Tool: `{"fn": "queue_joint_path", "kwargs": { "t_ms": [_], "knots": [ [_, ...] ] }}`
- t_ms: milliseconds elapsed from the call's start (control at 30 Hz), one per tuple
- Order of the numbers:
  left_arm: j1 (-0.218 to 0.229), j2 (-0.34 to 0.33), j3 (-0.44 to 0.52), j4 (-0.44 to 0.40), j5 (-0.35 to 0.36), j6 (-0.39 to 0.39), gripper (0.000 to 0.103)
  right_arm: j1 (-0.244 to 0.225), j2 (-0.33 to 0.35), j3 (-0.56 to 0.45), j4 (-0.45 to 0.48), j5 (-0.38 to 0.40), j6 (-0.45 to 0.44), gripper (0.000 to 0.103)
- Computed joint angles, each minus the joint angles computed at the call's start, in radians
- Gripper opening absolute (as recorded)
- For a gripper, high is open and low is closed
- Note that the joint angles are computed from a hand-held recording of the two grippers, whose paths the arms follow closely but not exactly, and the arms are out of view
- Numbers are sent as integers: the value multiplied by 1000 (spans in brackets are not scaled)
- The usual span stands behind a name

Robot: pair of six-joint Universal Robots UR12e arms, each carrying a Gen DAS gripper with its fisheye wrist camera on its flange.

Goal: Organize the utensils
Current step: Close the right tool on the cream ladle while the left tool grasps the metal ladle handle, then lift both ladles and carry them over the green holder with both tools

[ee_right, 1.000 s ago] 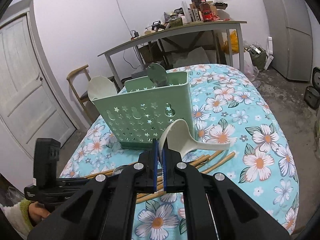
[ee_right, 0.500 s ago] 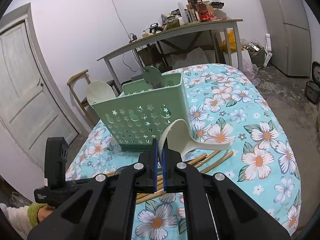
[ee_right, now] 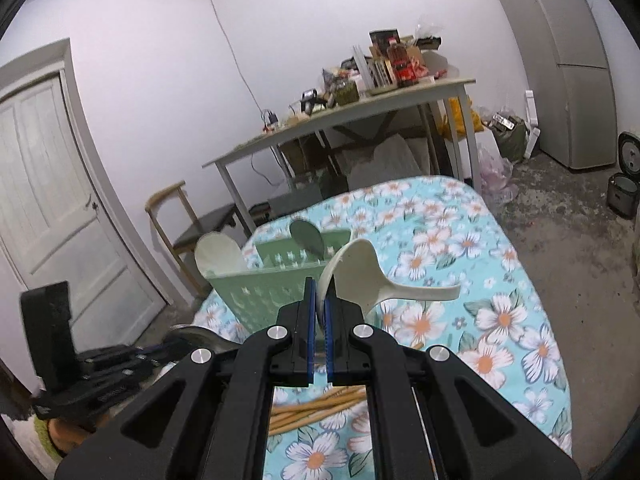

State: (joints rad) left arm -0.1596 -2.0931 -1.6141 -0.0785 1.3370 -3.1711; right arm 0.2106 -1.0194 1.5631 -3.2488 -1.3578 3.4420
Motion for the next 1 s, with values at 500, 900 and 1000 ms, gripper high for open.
{"fn": "queue_joint_path", "kwargs": {
  "t_ms": [500,900,1000],
  "knots": [
    [5,69,52,78,174,197,2,-26,-16,-57,-119,74,-14,4],
    [6,31,134,-85,247,249,2,-60,53,-185,-78,322,74,4],
    [9,20,142,-81,249,230,2,-69,69,-201,-65,374,108,4]
  ]
}}
